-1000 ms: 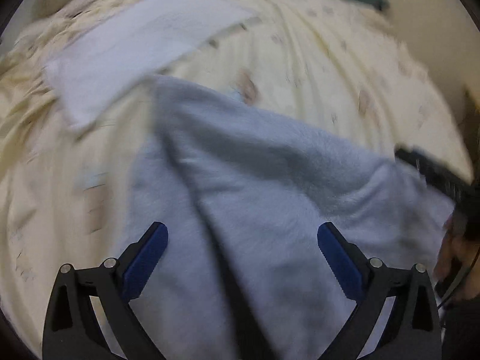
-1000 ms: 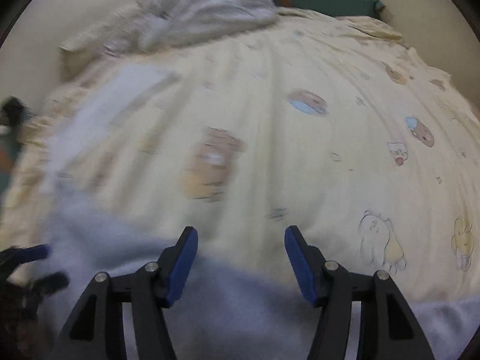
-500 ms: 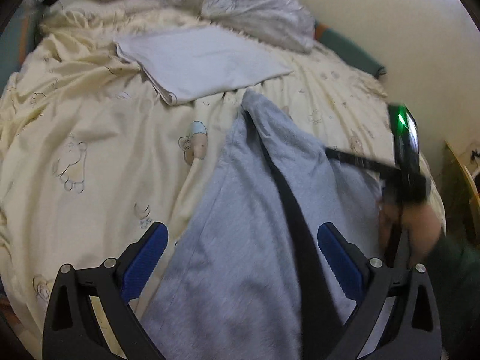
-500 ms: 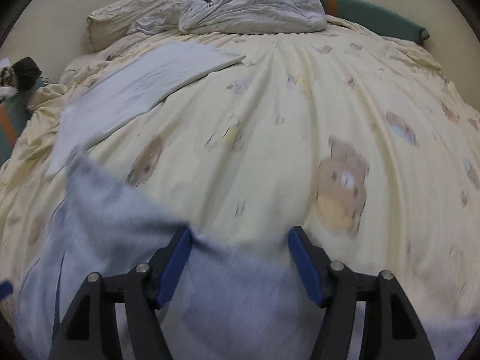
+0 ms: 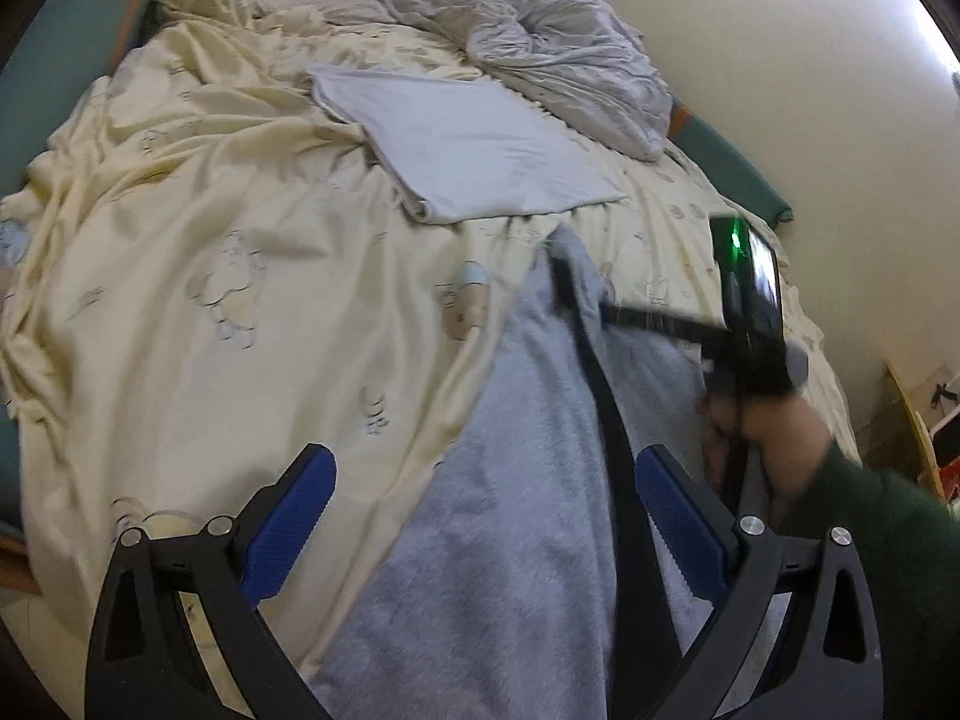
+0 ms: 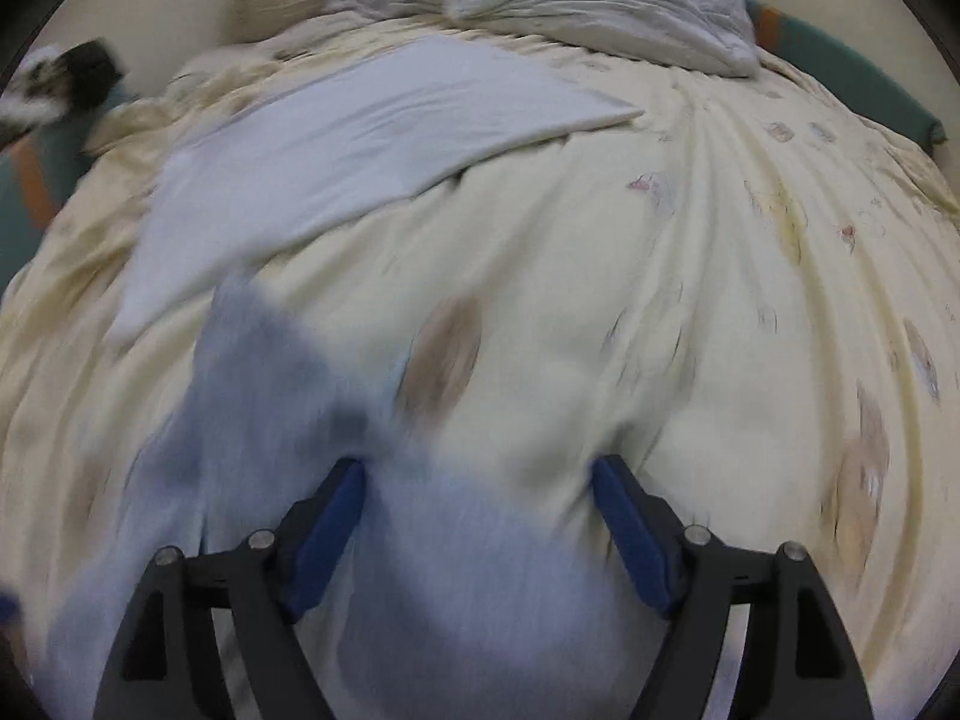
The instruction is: Fold clothes
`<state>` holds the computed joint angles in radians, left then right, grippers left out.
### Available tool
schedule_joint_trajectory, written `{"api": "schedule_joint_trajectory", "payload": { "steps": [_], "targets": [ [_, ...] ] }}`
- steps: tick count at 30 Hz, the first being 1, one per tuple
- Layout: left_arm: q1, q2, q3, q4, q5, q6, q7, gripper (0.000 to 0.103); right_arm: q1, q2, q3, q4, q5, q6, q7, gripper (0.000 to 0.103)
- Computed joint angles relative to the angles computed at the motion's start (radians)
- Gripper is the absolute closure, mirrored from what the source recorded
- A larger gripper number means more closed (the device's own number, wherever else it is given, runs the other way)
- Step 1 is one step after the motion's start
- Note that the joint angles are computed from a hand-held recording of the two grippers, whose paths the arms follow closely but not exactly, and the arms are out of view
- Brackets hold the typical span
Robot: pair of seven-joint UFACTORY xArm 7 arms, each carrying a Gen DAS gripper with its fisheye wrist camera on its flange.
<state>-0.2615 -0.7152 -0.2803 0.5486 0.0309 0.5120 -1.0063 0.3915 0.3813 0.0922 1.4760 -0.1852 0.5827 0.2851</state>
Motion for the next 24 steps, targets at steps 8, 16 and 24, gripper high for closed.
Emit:
{"api": "schedule_joint_trajectory", "payload": {
  "steps": [8,16,24],
  "targets": [
    [-0.024,-0.009,-0.033,0.018,0.014,0.074,-0.002,0.002,-0.091,-0.398,0.028,-0.355,0.171,-0.084,-0.044,0.030],
    [-0.018,0.292,-0.164,0.268,0.204,0.376,0.056,0.002,-0.183,-1.060,0.008,-0.991,0.163,0.118,-0.013,0.030],
    [-0.121,0.213,-0.047,0.252,0.116,0.635,0.106,0.000,-0.209,-1.790,-0.046,-1.242,0.163,0.635,-0.145,0.028]
  ]
}}
